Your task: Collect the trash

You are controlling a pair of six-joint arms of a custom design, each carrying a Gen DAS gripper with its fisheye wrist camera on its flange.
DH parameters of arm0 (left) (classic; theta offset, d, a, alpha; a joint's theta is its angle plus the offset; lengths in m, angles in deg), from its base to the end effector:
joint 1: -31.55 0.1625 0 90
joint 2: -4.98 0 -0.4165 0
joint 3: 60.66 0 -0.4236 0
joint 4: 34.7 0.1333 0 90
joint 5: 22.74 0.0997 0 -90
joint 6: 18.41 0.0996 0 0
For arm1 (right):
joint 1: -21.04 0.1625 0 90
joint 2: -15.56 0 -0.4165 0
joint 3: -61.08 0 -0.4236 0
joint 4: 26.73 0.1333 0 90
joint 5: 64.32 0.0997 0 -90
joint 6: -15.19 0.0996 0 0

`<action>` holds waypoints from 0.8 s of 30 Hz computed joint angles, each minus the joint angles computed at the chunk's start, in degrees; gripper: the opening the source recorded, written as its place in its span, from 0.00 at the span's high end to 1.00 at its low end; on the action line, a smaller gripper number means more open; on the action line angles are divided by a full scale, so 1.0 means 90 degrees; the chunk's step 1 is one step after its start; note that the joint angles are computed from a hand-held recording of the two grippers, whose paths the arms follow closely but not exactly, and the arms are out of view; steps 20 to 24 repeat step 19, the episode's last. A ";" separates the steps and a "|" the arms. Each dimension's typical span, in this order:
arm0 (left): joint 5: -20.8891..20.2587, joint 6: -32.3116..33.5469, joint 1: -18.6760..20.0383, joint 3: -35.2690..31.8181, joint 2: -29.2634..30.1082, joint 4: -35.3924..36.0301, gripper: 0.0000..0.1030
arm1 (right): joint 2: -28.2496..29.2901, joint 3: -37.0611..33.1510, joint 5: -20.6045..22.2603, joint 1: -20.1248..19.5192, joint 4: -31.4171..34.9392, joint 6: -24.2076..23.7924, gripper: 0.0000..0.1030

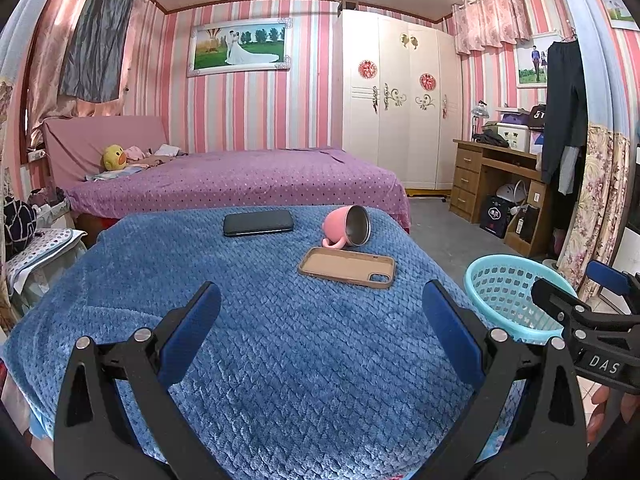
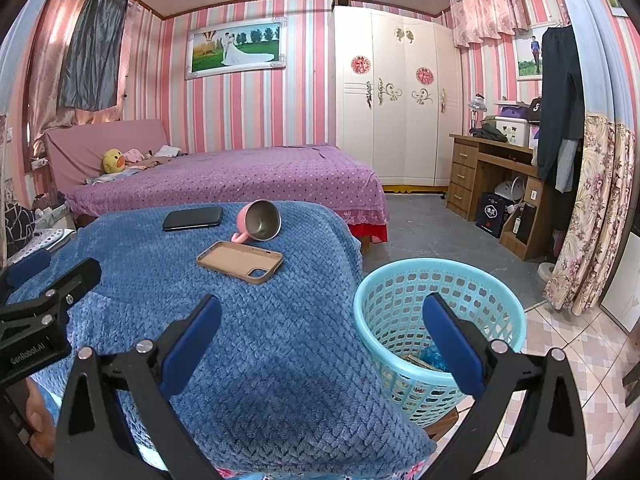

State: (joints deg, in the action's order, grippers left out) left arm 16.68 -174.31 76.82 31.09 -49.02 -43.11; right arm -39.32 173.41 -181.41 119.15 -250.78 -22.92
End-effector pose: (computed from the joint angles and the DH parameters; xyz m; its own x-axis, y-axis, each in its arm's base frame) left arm -0.2631 -0.5643 0.1222 -0.7036 0.1134 -0.7015 0.6925 0.3306 -0.6412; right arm 0.1684 -0.5587 0.2225 -0.7225 0.1047 0.6834 -0.6083 0.3737 -0.7003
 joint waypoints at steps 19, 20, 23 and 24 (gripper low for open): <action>0.0033 0.0037 -0.0017 0.0101 -0.0126 -0.0055 0.05 | -0.0047 0.0021 0.0042 -0.0017 0.0003 -0.0027 0.05; 0.0033 0.0037 -0.0017 0.0101 -0.0126 -0.0055 0.05 | -0.0047 0.0021 0.0042 -0.0017 0.0003 -0.0027 0.05; 0.0033 0.0037 -0.0017 0.0101 -0.0126 -0.0055 0.05 | -0.0047 0.0021 0.0042 -0.0017 0.0003 -0.0027 0.05; 0.0033 0.0037 -0.0017 0.0101 -0.0126 -0.0055 0.05 | -0.0047 0.0021 0.0042 -0.0017 0.0003 -0.0027 0.05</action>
